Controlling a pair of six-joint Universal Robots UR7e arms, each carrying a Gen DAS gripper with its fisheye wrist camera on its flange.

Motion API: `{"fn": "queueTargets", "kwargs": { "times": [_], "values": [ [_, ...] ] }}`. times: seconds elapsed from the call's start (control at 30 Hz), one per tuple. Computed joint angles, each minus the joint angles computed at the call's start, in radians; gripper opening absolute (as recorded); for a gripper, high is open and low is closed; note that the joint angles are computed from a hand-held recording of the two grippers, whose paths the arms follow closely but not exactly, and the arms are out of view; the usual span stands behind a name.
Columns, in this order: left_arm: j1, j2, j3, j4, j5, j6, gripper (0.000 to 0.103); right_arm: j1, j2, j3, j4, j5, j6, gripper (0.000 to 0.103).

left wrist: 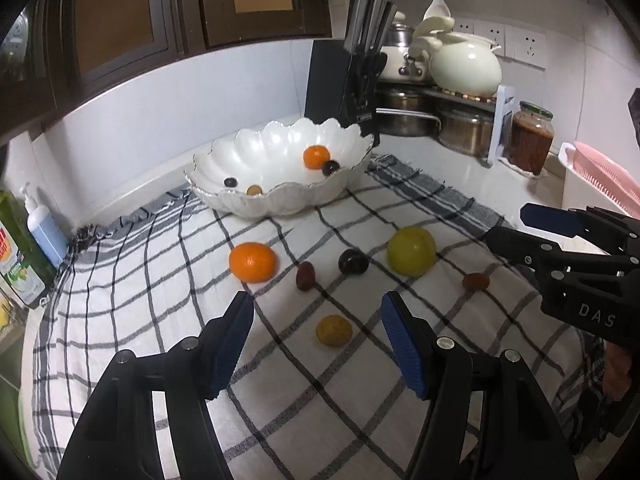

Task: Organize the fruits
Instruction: 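Move the right gripper toward a red-brown date while the left gripper approaches a golden plum, then close the right gripper on the red-brown date while the left gripper grasps the golden plum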

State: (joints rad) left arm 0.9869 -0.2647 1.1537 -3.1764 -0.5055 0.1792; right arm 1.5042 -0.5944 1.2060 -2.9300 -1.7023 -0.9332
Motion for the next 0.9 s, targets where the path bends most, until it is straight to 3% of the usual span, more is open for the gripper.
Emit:
{"fn": "queueTargets", "kwargs": {
  "times": [0.23, 0.57, 0.9],
  "values": [
    [0.020, 0.010, -0.009, 0.054, -0.012, -0.037, 0.065, -0.009, 0.022, -0.019, 0.037, -0.029, 0.010, 0.054],
    [0.044, 0.021, -0.032, 0.143, -0.041, -0.094, 0.056, -0.020, 0.057, -0.057, 0.067, -0.077, 0.033, 0.052],
    [0.065, 0.033, -0.067, 0.219, -0.070, -0.139, 0.046, -0.027, 0.093, -0.120, 0.120, -0.107, 0.080, 0.042]
  ]
}}
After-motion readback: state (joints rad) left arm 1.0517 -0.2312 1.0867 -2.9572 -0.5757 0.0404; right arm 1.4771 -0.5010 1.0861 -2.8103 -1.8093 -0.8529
